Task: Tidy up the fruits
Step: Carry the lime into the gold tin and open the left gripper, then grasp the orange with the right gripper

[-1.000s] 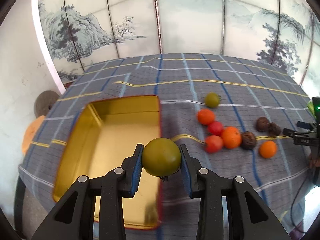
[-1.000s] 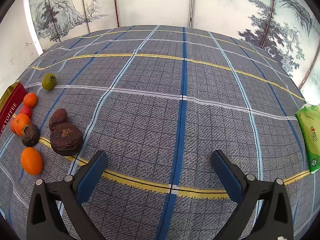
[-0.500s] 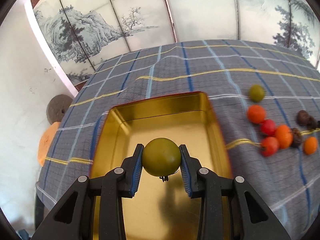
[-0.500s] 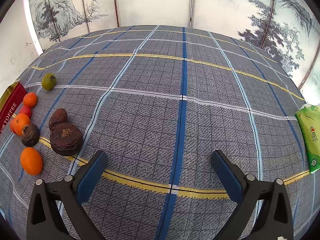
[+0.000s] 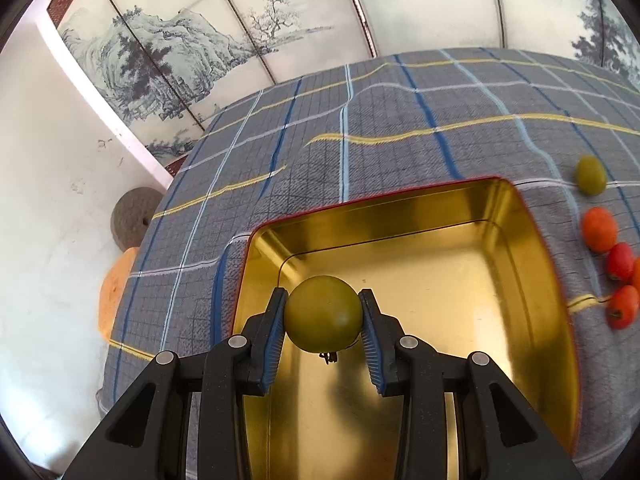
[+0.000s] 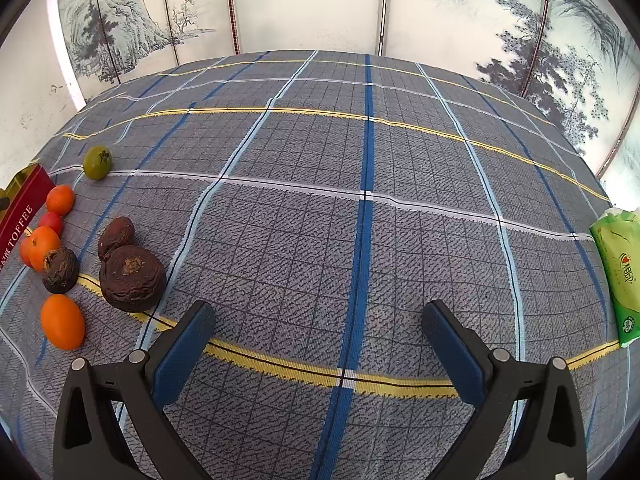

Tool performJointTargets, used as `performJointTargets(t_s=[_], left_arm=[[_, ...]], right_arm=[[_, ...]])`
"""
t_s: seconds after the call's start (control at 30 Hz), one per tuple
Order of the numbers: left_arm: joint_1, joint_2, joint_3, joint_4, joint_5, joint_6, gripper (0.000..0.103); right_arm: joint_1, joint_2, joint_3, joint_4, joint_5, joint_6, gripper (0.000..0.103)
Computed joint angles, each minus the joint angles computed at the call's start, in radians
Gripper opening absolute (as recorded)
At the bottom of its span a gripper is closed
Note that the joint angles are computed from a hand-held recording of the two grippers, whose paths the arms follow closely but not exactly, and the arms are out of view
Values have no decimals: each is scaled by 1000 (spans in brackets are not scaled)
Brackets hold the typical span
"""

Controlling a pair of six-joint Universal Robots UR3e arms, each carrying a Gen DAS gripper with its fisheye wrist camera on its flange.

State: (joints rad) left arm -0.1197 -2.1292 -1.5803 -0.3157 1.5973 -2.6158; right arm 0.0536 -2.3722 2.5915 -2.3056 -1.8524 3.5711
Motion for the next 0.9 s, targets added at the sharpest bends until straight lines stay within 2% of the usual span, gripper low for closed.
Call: performJointTargets(t_s=[0.37,0.47,0.57,0.63,0.7,0.8,0.87,0.9], left_arm=[[2,-100,146,-78,24,1,38],[12,-87,134,-60,16,-11,46],[49,-9,71,-52,-68,-29,58],[72,78,-4,-38,-118,-47,59],[92,167,-87,-29,-160,-56,59],[133,344,-268,3,-246,-48,61],[154,460,-407,61,-274,-44,62],[169,515,-470,75,-294,-43,62]], right_arm=[[2,4,-2,-1,-1,2,103],[0,3,-2,0,0,0,103],[0,2,-2,1,0,0,103],[-6,-7,1,2,6,-3,103],[-33,-96,21,24,41,-28,103],[153,-151,9,-34,-35,81,102],[269,-100,-22,-113,-28,90,102],[354,-21,-55,-175,-27,80,102]])
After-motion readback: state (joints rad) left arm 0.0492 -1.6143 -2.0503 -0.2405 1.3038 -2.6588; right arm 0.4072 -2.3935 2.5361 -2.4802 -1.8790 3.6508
